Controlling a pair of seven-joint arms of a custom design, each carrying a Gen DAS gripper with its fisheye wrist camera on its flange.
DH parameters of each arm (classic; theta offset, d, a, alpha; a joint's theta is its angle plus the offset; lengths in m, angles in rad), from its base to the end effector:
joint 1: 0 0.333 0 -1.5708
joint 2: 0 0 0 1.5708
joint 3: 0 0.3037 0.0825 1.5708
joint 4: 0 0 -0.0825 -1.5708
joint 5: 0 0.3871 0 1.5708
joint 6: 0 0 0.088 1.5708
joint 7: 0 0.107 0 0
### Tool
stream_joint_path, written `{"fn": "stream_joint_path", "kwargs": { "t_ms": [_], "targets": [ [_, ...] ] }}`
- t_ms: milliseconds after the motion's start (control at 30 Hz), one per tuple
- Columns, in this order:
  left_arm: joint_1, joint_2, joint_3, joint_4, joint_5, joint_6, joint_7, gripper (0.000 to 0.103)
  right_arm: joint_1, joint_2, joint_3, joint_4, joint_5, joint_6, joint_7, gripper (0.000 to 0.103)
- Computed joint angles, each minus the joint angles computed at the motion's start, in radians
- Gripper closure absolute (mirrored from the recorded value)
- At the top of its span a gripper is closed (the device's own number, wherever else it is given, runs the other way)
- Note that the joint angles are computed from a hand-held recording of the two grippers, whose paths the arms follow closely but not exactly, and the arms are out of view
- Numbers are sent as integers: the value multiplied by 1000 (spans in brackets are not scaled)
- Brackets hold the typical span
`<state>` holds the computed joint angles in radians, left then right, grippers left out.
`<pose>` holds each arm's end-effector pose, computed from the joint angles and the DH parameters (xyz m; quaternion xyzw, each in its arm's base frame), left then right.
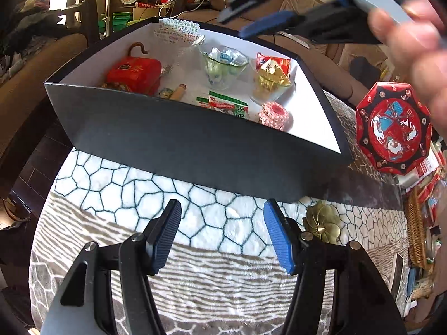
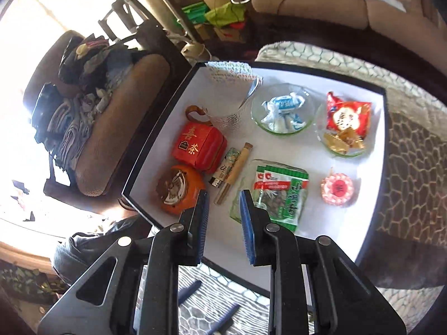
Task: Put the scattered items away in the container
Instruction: 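Withdraw both tools from the box back over the table, then grasp the gold flower-shaped dish with the left gripper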
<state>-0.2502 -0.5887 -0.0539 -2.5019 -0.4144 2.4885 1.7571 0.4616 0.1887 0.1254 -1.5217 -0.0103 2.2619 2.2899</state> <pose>0.4048 -0.1273 0.5365 -0.5877 0.7440 -0.3093 0.0731 0.5568 0.3608 0.5995 -0.6322 0.7251 -0.0298 0.2714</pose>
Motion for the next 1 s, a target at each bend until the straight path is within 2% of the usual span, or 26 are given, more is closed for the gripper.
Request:
{"fn": "stream_joint_path", "kwargs": {
  "t_ms": [167,400,733,867,1000],
  "targets": [
    [45,22,-6,65,62,-18,-23,42,-12,-243,9,-244,-15,28,8,81],
    [82,35,-42,144,169,-21,-42,42,-43,-492,58,-522,-59,88,92,81],
    [110,82,-93,196,319,15,-92,42,-84,-670,105,-810,-113,141,203,81],
    [100,88,-101,192,344,18,-113,42,-102,-726,115,-915,-133,174,252,79],
    [24,37,-61,131,256,21,-67,42,-111,-793,100,-1042,-102,249,306,77]
  ]
}}
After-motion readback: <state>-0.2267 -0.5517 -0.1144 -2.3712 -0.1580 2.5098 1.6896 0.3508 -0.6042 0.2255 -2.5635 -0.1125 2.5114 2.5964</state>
